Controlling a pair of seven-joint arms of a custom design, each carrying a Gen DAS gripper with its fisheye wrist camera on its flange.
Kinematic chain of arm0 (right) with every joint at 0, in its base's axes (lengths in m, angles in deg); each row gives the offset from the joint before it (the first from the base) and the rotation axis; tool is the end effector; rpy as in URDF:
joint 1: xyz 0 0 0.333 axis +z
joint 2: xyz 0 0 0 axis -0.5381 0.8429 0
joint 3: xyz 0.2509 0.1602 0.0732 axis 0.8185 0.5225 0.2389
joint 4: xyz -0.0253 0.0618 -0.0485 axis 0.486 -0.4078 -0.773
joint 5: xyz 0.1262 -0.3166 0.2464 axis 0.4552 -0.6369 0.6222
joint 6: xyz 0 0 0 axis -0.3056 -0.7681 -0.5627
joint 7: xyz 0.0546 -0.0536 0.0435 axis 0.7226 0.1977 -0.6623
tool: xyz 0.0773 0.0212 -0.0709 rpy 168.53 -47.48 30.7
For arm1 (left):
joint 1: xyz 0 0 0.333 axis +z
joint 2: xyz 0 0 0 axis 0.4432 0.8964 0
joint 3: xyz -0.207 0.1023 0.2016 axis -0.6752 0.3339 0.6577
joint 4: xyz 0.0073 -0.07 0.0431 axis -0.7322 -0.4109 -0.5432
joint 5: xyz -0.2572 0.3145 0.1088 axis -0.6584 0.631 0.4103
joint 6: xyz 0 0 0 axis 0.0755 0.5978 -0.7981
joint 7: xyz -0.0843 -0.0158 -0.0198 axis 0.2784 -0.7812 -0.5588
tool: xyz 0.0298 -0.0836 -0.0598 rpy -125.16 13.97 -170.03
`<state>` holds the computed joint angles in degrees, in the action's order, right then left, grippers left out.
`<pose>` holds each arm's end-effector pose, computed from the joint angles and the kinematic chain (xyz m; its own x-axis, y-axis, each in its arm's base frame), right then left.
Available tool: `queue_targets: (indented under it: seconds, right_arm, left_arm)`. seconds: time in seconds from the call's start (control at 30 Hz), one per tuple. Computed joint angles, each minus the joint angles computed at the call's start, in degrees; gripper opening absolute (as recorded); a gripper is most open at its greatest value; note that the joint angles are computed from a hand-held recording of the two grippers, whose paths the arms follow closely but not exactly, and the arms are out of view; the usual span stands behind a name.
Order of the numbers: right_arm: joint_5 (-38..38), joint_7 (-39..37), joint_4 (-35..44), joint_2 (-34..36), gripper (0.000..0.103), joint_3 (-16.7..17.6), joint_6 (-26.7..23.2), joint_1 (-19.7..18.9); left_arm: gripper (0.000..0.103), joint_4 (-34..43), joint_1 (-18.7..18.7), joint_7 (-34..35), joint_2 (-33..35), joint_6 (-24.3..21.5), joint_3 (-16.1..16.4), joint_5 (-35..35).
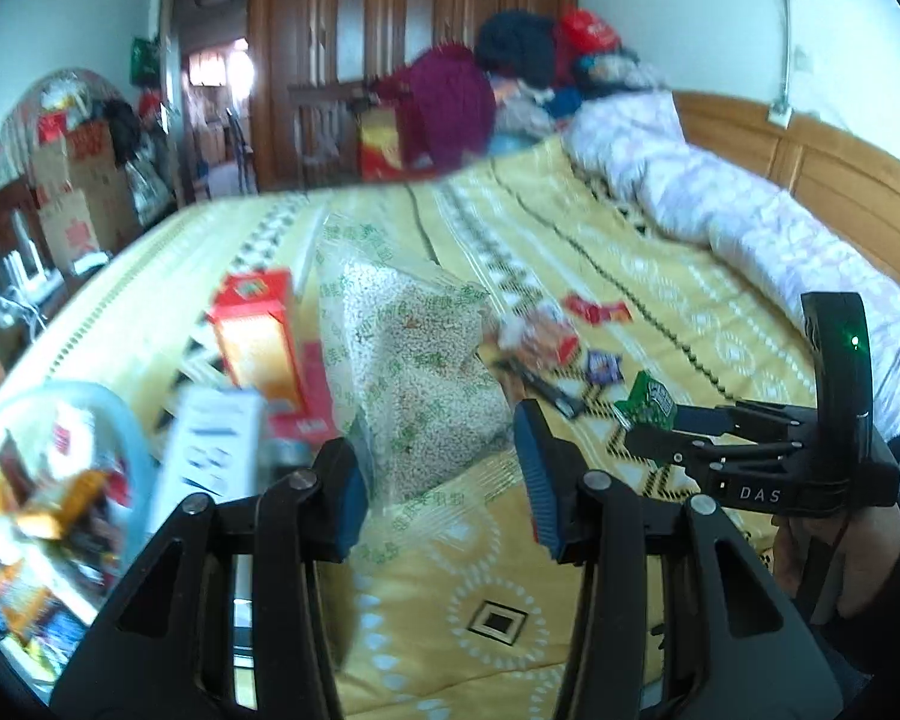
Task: Organize snacks
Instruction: 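Carry the green pack and clear seed bag over the glass bowl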
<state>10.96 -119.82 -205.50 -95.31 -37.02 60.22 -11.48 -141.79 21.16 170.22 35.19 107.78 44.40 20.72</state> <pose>0.4192 0.3239 0.5545 -0.3529 -0.8900 -0.2886 -0.5601 0.4480 -0.6968 0.5506 -0.0842 0.5715 -0.8217 -0.5698 0.0121 -0.3075 0.4253 -0.8512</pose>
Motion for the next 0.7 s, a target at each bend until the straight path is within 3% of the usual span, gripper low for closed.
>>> queue_targets:
  seconds: [0.33, 0.5, 0.7]
  right_arm:
    - [-5.51, -6.32, 17.49, 10.80, 0.056, 0.02, -3.13, 2.15]
    - [-7.50, -11.45, 30.12, 20.03, 0.056, -1.94, -2.83, 5.64]
    - [-4.55, -20.54, 47.89, 33.37, 0.056, -4.77, -1.58, 10.24]
  left_arm:
    - [0.045, 4.23, 2.43, 3.13, 0.80, 2.58, 2.92, -8.69]
    - [0.045, 6.58, 4.39, 3.74, 2.51, 4.71, 3.48, -11.17]
    - [0.045, 12.35, 7.40, -0.73, 7.70, 9.13, 2.79, -10.42]
